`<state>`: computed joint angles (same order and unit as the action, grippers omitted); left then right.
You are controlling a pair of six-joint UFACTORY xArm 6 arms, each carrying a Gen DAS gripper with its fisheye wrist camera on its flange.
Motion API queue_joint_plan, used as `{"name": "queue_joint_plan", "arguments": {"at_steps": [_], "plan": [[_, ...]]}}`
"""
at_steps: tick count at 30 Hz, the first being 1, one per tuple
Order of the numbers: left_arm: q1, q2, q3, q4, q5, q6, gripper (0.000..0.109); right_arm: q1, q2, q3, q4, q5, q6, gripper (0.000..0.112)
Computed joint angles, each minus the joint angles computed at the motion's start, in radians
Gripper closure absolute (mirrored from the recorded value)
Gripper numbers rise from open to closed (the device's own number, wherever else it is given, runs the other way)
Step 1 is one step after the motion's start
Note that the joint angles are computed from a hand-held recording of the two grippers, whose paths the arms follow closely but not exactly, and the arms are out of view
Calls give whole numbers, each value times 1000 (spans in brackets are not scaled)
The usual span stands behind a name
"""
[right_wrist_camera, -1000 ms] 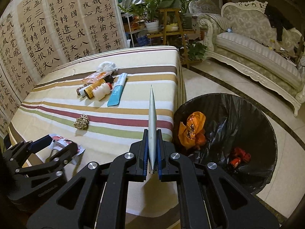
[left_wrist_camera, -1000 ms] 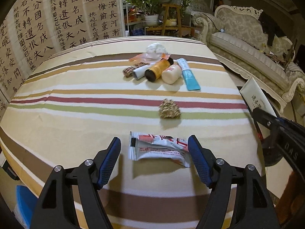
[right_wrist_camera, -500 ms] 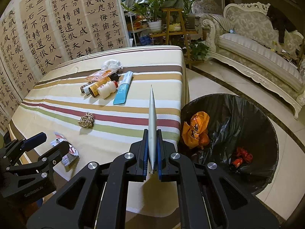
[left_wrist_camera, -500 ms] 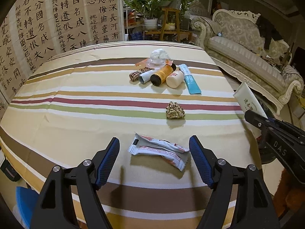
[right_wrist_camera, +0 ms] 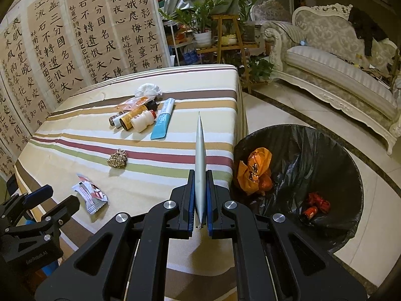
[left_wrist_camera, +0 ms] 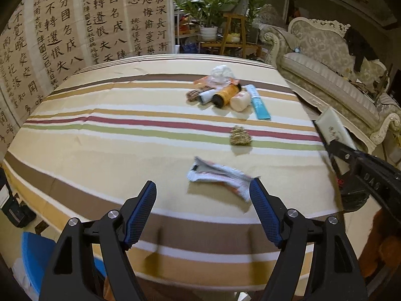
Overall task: Collect trash
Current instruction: 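Carry the silver rod toward the bin with the right tool while the left tool approaches the wrapper, then grasp the white-and-red wrapper with the left tool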
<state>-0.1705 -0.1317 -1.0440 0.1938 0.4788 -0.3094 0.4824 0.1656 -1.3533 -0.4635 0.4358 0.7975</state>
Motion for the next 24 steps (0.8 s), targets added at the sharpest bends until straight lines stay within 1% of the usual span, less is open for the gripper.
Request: {"name": "queue_joint_plan", "arguments": {"at_steps": [5, 8, 12, 24], "plan": [[34, 5, 2, 48, 31, -45, 34, 2, 4, -6, 3, 2, -3, 105], [47, 22, -12, 56, 47, -53, 34, 5, 10, -15, 10, 9, -12, 105], [55, 49, -33, 69, 49, -55, 34, 7, 21, -30, 19, 22, -22, 105], [65, 166, -159, 93, 72, -53, 34, -8, 52, -57, 65, 31, -59, 105]]}}
